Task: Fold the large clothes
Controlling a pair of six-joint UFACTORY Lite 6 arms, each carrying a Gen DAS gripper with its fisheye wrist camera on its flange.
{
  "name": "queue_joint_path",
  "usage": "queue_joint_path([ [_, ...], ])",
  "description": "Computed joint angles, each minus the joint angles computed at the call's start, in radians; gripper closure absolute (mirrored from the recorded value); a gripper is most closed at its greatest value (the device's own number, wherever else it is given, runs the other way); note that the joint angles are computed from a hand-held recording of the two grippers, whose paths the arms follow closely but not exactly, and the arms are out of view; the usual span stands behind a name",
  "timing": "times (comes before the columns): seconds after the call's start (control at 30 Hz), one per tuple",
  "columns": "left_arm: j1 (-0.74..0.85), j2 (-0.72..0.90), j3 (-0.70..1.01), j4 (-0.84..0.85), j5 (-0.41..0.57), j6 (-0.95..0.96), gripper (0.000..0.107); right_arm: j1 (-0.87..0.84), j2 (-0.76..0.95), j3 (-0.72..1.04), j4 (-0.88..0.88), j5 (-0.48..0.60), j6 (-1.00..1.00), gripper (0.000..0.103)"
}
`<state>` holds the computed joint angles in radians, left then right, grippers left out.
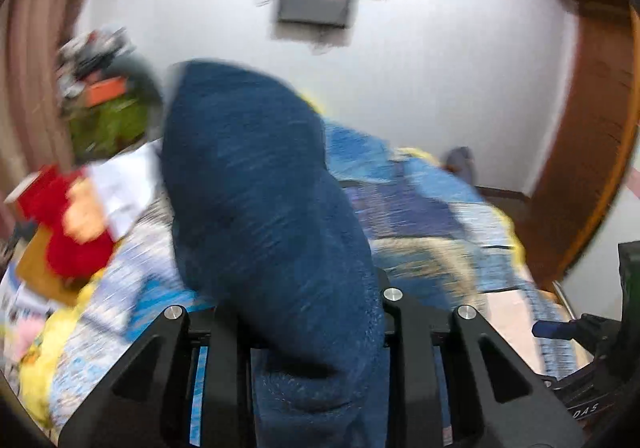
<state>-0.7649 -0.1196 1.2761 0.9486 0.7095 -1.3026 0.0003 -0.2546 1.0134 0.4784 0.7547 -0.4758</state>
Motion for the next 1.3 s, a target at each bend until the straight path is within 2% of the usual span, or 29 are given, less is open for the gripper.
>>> queue_joint_path([
  [0.1, -0.126, 0.183, 0.168, 0.008, -0.002, 0.028, 0.082, -0.242, -0.072, -0.013, 0.045, 0.109, -0.152, 0.000],
  [0.17, -0.181, 0.318, 0.272, -0.101, -0.012, 0.160, 0.082, -0.363, -0.089, -0.016, 0.056, 0.162, -0.225, 0.000],
  [0.27, -0.222, 0.447, 0.333, -0.240, 0.013, 0.297, 0.082, -0.506, -0.111, -0.023, 0.066, 0.232, -0.310, 0.000],
  [0.33, -0.240, 0.463, 0.303, -0.292, 0.023, 0.335, 0.081, -0.568, -0.132, -0.036, 0.083, 0.276, -0.353, 0.000],
  [0.43, -0.258, 0.372, 0.202, -0.335, 0.013, 0.346, 0.080, -0.621, -0.141, -0.030, 0.110, 0.341, -0.393, 0.000],
  [0.47, -0.253, 0.322, 0.167, -0.376, 0.003, 0.378, 0.078, -0.615, -0.143, -0.026, 0.116, 0.350, -0.388, 0.000],
  [0.57, -0.227, 0.190, 0.119, -0.521, 0.027, 0.508, 0.058, -0.546, -0.160, -0.015, 0.123, 0.354, -0.331, 0.000],
  [0.63, -0.236, 0.106, 0.082, -0.472, 0.065, 0.451, 0.046, -0.468, -0.166, 0.005, 0.129, 0.346, -0.276, 0.000],
  [0.7, -0.245, 0.008, 0.020, -0.402, 0.107, 0.375, 0.038, -0.366, -0.169, 0.022, 0.131, 0.321, -0.216, 0.000],
  [0.87, -0.089, -0.147, -0.084, -0.370, 0.164, 0.424, 0.033, -0.059, -0.092, 0.073, 0.070, 0.185, -0.024, 0.000],
  [0.93, -0.009, -0.161, -0.125, -0.405, 0.136, 0.468, 0.032, 0.042, -0.019, 0.093, 0.041, 0.121, 0.022, 0.000],
  [1.0, 0.099, -0.134, -0.177, -0.523, 0.063, 0.568, 0.032, 0.114, 0.070, 0.110, -0.014, 0.057, 0.085, 0.000],
  [1.1, 0.199, -0.070, -0.253, -0.747, -0.023, 0.751, 0.032, 0.150, 0.188, 0.107, -0.130, -0.014, 0.164, 0.000],
  [1.13, 0.201, -0.066, -0.293, -0.770, -0.057, 0.767, 0.032, 0.140, 0.218, 0.102, -0.156, -0.020, 0.169, 0.000],
  [1.23, 0.147, -0.095, -0.391, -0.697, -0.131, 0.677, 0.027, 0.001, 0.251, 0.042, -0.044, -0.010, -0.001, 0.000],
  [1.3, 0.093, -0.122, -0.435, -0.588, -0.140, 0.561, 0.027, -0.132, 0.257, 0.017, 0.059, 0.058, -0.149, 0.000],
])
